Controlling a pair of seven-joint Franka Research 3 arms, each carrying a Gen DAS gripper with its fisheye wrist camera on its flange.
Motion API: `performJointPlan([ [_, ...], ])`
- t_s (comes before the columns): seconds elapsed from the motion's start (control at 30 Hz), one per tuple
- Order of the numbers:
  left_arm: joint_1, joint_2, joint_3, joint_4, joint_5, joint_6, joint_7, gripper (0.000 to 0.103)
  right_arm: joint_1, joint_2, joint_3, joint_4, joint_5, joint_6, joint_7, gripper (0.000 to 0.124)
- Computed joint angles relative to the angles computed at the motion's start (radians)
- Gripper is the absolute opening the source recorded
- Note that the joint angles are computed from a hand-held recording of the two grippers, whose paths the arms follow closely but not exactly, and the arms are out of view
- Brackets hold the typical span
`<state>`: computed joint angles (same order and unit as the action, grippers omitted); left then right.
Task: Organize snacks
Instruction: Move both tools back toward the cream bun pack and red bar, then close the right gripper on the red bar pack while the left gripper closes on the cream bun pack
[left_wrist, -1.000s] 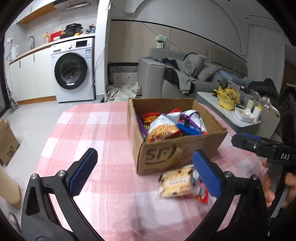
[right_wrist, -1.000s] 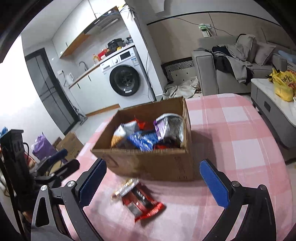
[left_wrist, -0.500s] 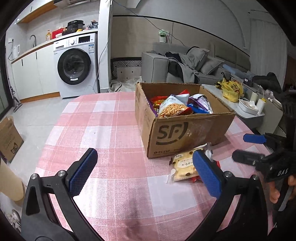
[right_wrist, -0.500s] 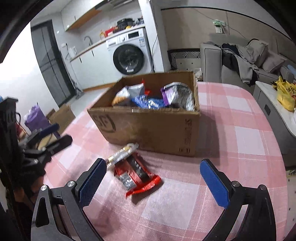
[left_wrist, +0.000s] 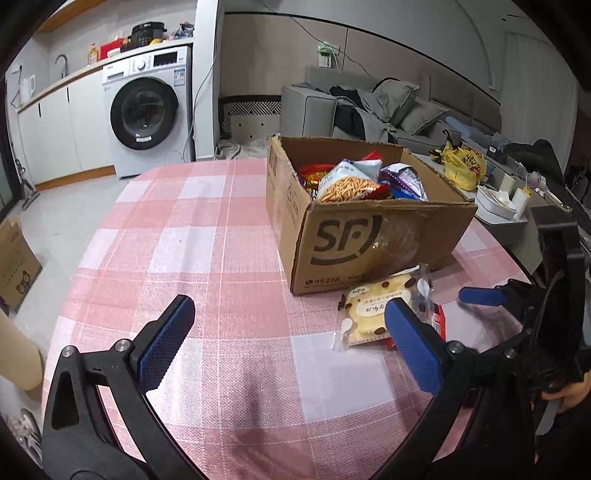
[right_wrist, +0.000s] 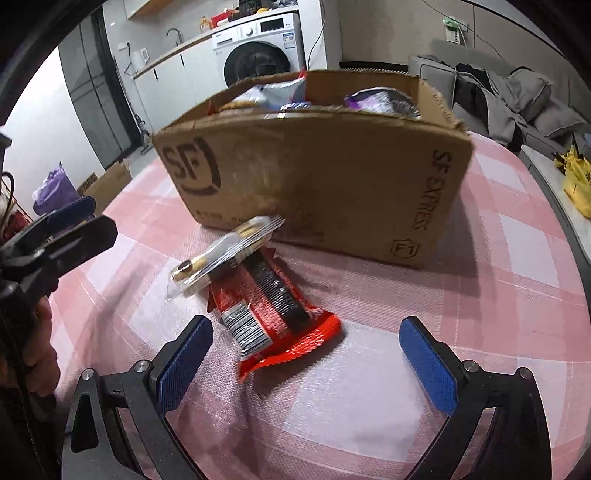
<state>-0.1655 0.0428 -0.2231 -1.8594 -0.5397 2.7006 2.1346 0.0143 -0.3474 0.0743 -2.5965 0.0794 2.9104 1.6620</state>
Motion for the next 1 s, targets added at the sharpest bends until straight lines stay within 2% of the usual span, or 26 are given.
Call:
performJointPlan([
  [0.13, 0.0, 0.007, 0.0, -0.001, 0.02, 0.007, -0.015, 0.102, -0.017, 0.033, 0.027, 0.017, -0.035, 0.0, 0.036, 0.103],
  [0.27, 0.002, 0.011, -0.003, 0.006, 0.023, -0.009, -0.02, 0.102, -0.14, 0.037, 0.129, 0.026, -0.234, -0.018, 0.199, 0.103],
  [0.37, 0.003, 0.016, -0.007, 0.006, 0.018, -0.012, -0.016, 0.102, -0.123, 0.029, 0.083, 0.02, -0.254, -0.031, 0.211, 0.103],
  [0.47, 0.001, 0.018, -0.01, 0.002, 0.027, -0.011, -0.017, 0.102, -0.191, 0.005, 0.113, 0.005, -0.336, -0.007, 0.309, 0.103],
  [0.53, -0.001, 0.02, -0.011, 0.0, 0.036, -0.01, -0.024, 0.102, -0.159, 0.006, 0.074, 0.009, -0.306, -0.01, 0.289, 0.103],
  [0.57, 0.0, 0.022, -0.012, 0.001, 0.032, -0.01, -0.02, 0.102, -0.112, 0.01, 0.031, 0.008, -0.258, -0.002, 0.242, 0.103],
  [0.63, 0.0, 0.023, -0.014, 0.001, 0.032, -0.011, -0.02, 0.102, -0.064, 0.012, -0.006, 0.007, -0.202, -0.003, 0.172, 0.103],
  [0.77, 0.0, 0.022, -0.016, -0.004, 0.03, -0.008, -0.011, 0.102, -0.035, 0.043, 0.007, 0.02, -0.165, 0.018, 0.11, 0.103],
  [0.87, -0.001, 0.018, -0.015, -0.009, 0.031, -0.006, -0.01, 0.102, -0.073, 0.074, 0.052, 0.041, -0.198, 0.022, 0.156, 0.103],
  [0.93, -0.003, 0.02, -0.014, -0.007, 0.045, -0.008, -0.024, 0.102, -0.039, 0.097, 0.025, 0.053, -0.16, 0.026, 0.137, 0.103],
  [1.0, -0.002, 0.017, -0.013, -0.009, 0.044, -0.008, -0.024, 0.102, -0.042, 0.11, 0.022, 0.06, -0.155, 0.032, 0.154, 0.103],
])
